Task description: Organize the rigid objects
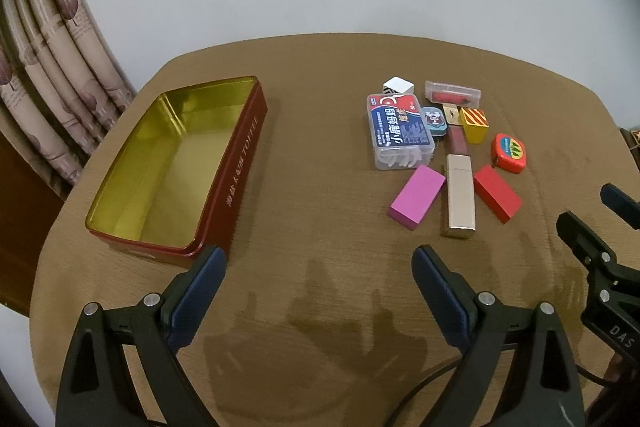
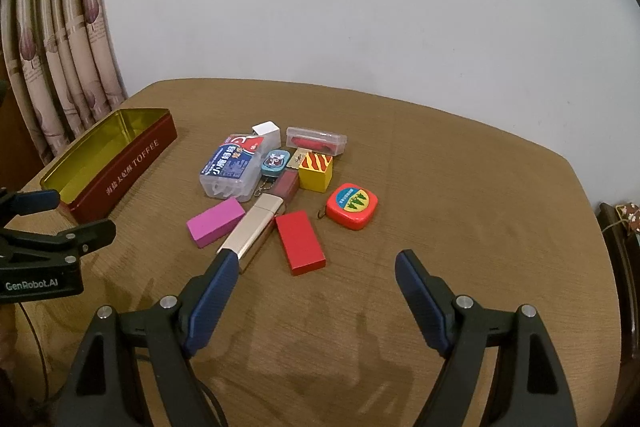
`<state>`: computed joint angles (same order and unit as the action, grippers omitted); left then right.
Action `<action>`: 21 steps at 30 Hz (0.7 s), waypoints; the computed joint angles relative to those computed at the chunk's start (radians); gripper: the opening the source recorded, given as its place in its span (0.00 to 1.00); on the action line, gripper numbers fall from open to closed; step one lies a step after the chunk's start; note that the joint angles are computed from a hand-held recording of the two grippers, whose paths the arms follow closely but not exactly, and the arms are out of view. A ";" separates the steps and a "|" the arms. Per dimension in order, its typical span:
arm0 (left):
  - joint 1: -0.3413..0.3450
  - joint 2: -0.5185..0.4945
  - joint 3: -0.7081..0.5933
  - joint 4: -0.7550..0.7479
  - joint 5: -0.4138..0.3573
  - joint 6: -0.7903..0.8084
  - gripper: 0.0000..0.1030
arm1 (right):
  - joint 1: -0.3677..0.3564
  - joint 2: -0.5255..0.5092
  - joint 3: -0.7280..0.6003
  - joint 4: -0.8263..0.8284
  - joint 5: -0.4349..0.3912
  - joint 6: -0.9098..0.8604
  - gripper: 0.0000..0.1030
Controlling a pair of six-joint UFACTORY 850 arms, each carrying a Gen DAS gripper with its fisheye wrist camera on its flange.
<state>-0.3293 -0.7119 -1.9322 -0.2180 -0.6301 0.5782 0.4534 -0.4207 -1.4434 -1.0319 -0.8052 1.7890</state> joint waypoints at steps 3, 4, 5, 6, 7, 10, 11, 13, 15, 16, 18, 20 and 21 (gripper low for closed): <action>0.001 -0.004 -0.004 -0.005 -0.005 0.011 0.90 | 0.000 -0.002 -0.002 0.005 0.000 -0.006 0.81; 0.001 -0.005 -0.004 0.000 -0.003 0.008 0.90 | 0.001 -0.002 -0.002 0.005 0.001 -0.006 0.81; 0.002 -0.009 -0.009 -0.002 -0.007 0.012 0.90 | 0.002 -0.001 -0.001 0.004 -0.002 -0.005 0.81; 0.002 -0.011 -0.012 -0.002 -0.008 0.013 0.90 | 0.003 -0.002 -0.002 0.005 -0.003 -0.007 0.81; 0.002 -0.013 -0.013 0.002 -0.009 0.010 0.90 | 0.003 -0.002 -0.002 0.007 -0.004 -0.008 0.81; 0.002 -0.021 -0.023 -0.001 -0.014 0.024 0.90 | 0.001 -0.003 -0.001 0.009 0.001 -0.011 0.80; 0.002 -0.023 -0.025 -0.001 -0.014 0.026 0.90 | -0.001 -0.004 -0.001 0.013 0.003 -0.014 0.80; 0.003 -0.029 -0.032 -0.015 -0.015 0.047 0.90 | -0.002 -0.008 -0.002 0.014 0.001 -0.015 0.80; 0.001 -0.037 -0.041 0.001 -0.013 0.037 0.90 | -0.007 -0.015 -0.005 0.028 0.008 -0.030 0.80; 0.000 -0.043 -0.048 0.011 -0.013 0.030 0.90 | -0.008 -0.018 -0.005 0.029 0.009 -0.029 0.80; 0.001 -0.055 -0.064 0.011 -0.024 0.027 0.90 | -0.016 -0.029 -0.011 0.049 0.022 -0.054 0.80; 0.001 -0.071 -0.085 0.016 -0.037 0.024 0.90 | -0.021 -0.040 -0.014 0.047 0.025 -0.057 0.80; 0.001 -0.074 -0.089 0.020 -0.038 0.024 0.90 | -0.029 -0.050 -0.022 0.065 0.033 -0.082 0.80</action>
